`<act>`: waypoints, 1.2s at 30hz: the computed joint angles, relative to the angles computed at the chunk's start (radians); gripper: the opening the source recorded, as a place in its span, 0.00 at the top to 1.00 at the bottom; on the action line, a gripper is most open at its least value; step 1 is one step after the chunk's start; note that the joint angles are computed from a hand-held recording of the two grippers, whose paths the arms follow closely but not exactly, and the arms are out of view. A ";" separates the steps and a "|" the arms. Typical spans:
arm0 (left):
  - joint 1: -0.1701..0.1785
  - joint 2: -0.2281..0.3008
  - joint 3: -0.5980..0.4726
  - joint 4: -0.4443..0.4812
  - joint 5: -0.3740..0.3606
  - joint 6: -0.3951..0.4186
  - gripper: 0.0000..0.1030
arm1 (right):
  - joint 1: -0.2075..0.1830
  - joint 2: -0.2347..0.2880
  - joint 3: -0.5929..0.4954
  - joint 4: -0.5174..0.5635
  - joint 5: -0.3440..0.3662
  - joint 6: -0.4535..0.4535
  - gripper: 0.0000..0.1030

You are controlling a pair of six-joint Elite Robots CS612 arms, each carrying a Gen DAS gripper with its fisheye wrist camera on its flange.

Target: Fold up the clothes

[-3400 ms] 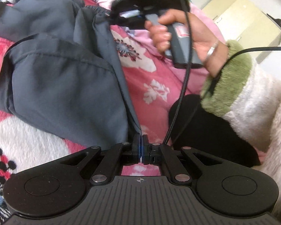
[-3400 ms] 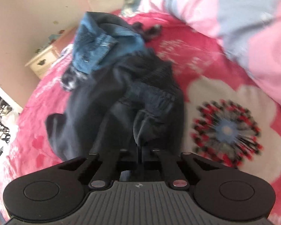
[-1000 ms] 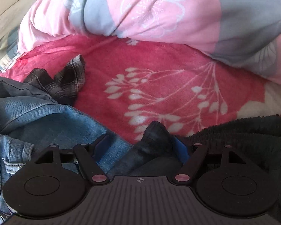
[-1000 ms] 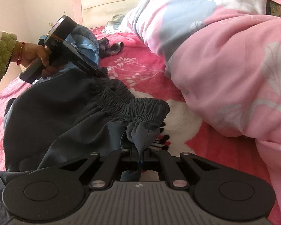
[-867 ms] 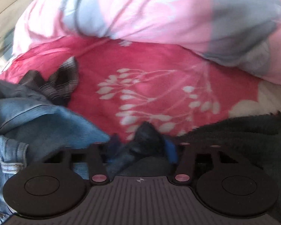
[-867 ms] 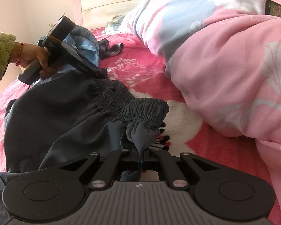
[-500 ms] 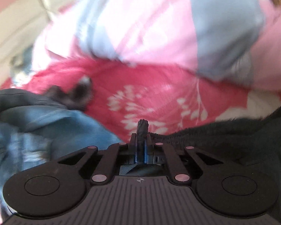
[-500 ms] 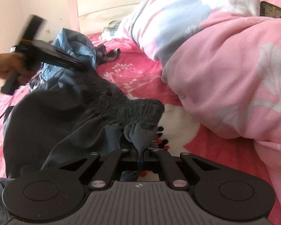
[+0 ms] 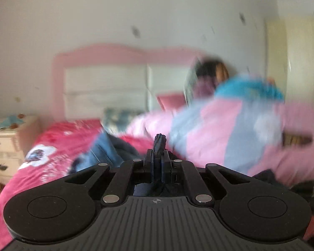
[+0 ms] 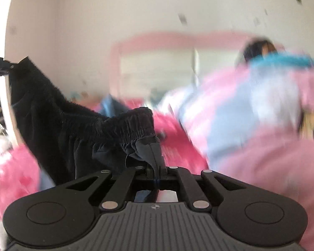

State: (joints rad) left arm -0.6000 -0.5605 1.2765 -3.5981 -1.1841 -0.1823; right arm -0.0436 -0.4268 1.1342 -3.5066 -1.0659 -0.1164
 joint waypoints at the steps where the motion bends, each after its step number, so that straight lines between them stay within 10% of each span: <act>1: -0.007 -0.020 0.034 -0.060 0.024 -0.014 0.96 | -0.001 -0.010 0.006 -0.038 0.028 0.007 0.98; 14: -0.125 -0.222 0.246 -0.570 0.238 0.254 0.96 | -0.056 -0.173 0.130 -0.483 0.363 0.222 0.98; 25: -0.208 -0.285 0.270 -0.749 0.255 0.508 0.96 | -0.108 -0.255 0.210 -0.756 0.503 0.493 0.98; 30: -0.200 -0.273 0.251 -0.710 0.264 0.496 0.96 | -0.107 -0.258 0.229 -0.692 0.503 0.456 0.98; 36: -0.141 -0.188 0.160 -0.485 0.311 0.268 0.96 | -0.072 -0.234 0.223 -0.387 0.440 0.263 0.98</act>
State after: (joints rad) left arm -0.7414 -0.7482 1.4366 -4.0833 -0.8732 0.0857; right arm -0.1159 -0.6612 1.3573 -3.8936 -0.6260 0.1466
